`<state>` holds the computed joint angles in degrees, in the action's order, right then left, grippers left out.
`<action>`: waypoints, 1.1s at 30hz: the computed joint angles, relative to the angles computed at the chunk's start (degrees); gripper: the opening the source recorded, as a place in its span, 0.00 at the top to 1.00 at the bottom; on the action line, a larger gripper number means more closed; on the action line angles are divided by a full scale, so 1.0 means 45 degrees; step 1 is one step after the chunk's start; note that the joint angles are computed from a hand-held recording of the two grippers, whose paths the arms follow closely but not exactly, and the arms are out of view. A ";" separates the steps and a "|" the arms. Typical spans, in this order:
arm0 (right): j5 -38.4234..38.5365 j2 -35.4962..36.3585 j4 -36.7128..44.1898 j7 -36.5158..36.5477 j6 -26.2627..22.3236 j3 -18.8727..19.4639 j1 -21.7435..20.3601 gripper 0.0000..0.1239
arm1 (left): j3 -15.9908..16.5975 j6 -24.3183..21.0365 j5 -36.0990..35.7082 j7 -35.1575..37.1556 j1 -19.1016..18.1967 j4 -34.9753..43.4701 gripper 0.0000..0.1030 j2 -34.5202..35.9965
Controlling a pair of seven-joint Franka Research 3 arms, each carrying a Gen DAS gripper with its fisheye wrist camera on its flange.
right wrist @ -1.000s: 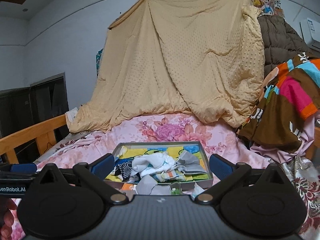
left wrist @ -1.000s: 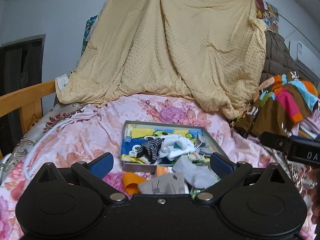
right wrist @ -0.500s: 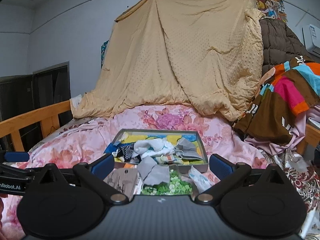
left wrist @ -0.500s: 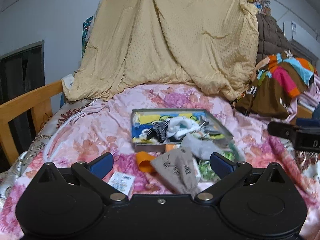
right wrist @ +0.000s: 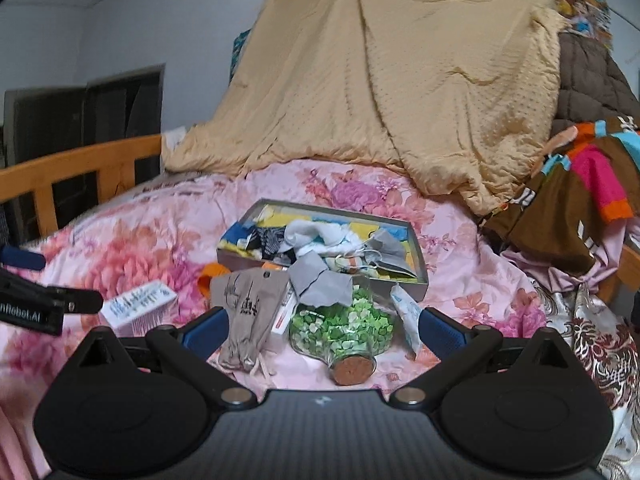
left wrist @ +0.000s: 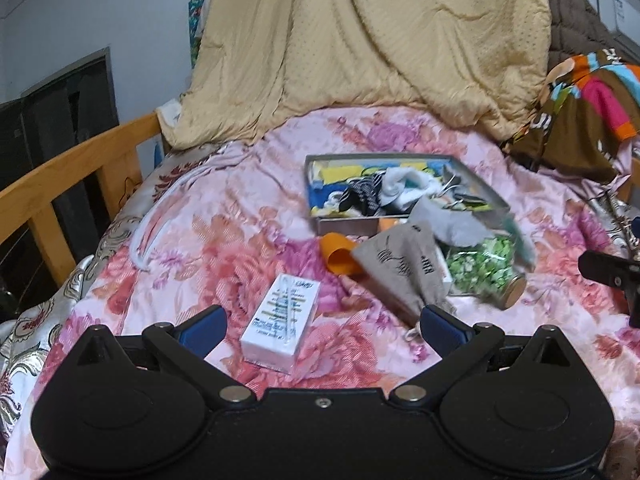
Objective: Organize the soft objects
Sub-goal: 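Move both open tools back toward the white card and grey pouch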
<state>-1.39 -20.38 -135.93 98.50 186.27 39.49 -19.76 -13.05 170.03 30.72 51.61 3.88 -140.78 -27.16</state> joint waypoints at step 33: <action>-0.7409 0.2766 0.2833 0.4942 -0.1251 0.1323 -0.1734 0.17 | 0.0075 -0.2439 0.2260 -0.1956 0.0268 0.2651 0.01 0.2821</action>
